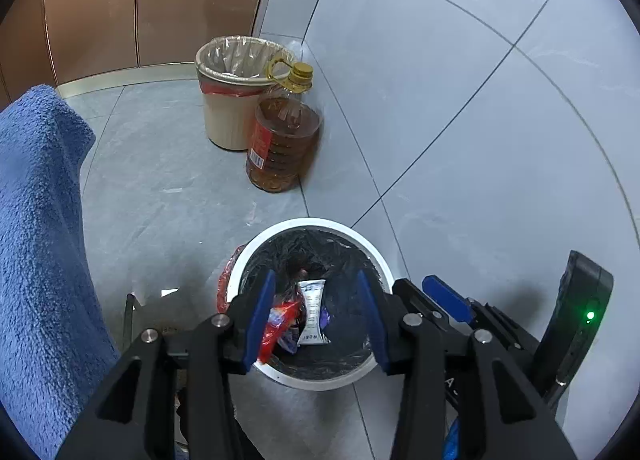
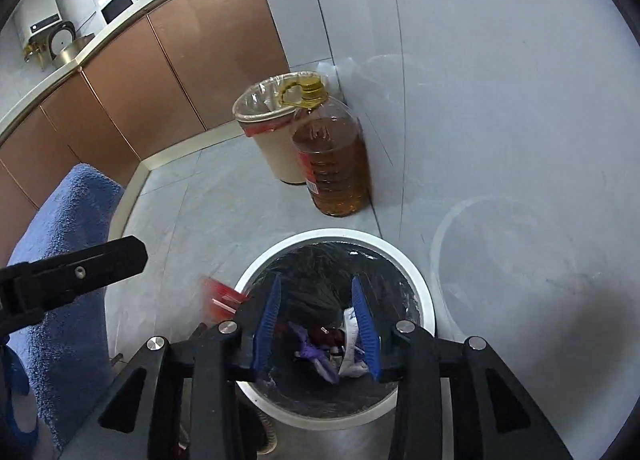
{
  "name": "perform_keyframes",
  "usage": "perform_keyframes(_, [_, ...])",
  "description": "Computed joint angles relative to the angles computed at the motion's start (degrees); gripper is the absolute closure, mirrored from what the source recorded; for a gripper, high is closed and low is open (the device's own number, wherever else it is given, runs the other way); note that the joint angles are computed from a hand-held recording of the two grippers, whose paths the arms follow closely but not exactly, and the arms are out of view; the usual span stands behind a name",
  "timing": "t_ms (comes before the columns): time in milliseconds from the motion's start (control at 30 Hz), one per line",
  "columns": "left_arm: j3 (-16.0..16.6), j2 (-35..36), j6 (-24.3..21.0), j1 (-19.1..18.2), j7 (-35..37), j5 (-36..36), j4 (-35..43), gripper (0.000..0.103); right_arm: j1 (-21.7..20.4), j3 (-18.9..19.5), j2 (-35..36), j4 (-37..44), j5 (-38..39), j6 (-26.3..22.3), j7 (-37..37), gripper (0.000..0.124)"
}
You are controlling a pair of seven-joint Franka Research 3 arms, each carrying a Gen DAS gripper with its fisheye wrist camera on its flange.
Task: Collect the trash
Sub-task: 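Carry the wrapper and receipt over the bin and open both grippers, then move both open tools back over the tissues on the towel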
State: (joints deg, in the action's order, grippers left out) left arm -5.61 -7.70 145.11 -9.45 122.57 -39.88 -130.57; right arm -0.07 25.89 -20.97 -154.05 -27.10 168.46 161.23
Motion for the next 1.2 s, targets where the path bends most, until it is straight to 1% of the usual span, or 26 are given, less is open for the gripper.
perform_keyframes(133, [0.95,-3.56,0.08,0.00,1.38,-1.57,-2.26,0.062,1.17,-0.05,-2.49,-0.57,1.28,-1.14,0.37,0.086])
perform_keyframes(167, [1.29,-4.26,0.36,-0.16,1.58,-1.79,-2.67,0.062,0.60,0.26,-2.24,-0.13,1.07,-1.00,0.41,0.086])
perform_keyframes(267, [2.81,-7.68,0.86,-0.62,2.18,-2.66,-4.80,0.062,1.69,0.59,-4.60,0.10,2.01,-2.35,0.11,0.082])
perform_keyframes(367, [4.27,-11.82,2.44,-1.11,2.86,-2.30,-7.48,0.062,2.75,1.47,-6.92,1.25,2.54,-4.26,-0.43,0.079])
perform_keyframes(533, [8.14,-20.36,5.03,-2.39,3.26,-0.52,-13.09,0.062,4.88,2.94,-10.03,3.05,3.66,-6.47,-1.17,0.075])
perform_keyframes(733, [13.75,-30.70,6.94,-2.94,2.65,3.45,-19.23,0.062,7.05,4.93,-12.51,6.07,4.24,-9.41,-2.16,0.073])
perform_keyframes(867, [16.27,-38.25,6.50,-0.92,0.80,8.70,-22.83,0.062,8.23,6.15,-14.10,7.85,4.33,-10.68,-2.54,0.071])
perform_keyframes(1033, [19.06,-47.11,3.63,2.21,-0.82,15.76,-25.84,0.062,9.00,8.06,-14.95,10.25,4.17,-11.06,-2.74,0.070])
perform_keyframes(1133, [20.57,-50.71,2.36,3.43,-1.93,18.97,-26.76,0.062,8.96,9.51,-14.92,12.37,3.70,-11.62,-2.96,0.070])
perform_keyframes(1200, [22.09,-53.22,0.58,4.68,-2.38,20.77,-26.99,0.062,8.94,10.34,-14.89,13.60,3.44,-11.78,-2.90,0.069])
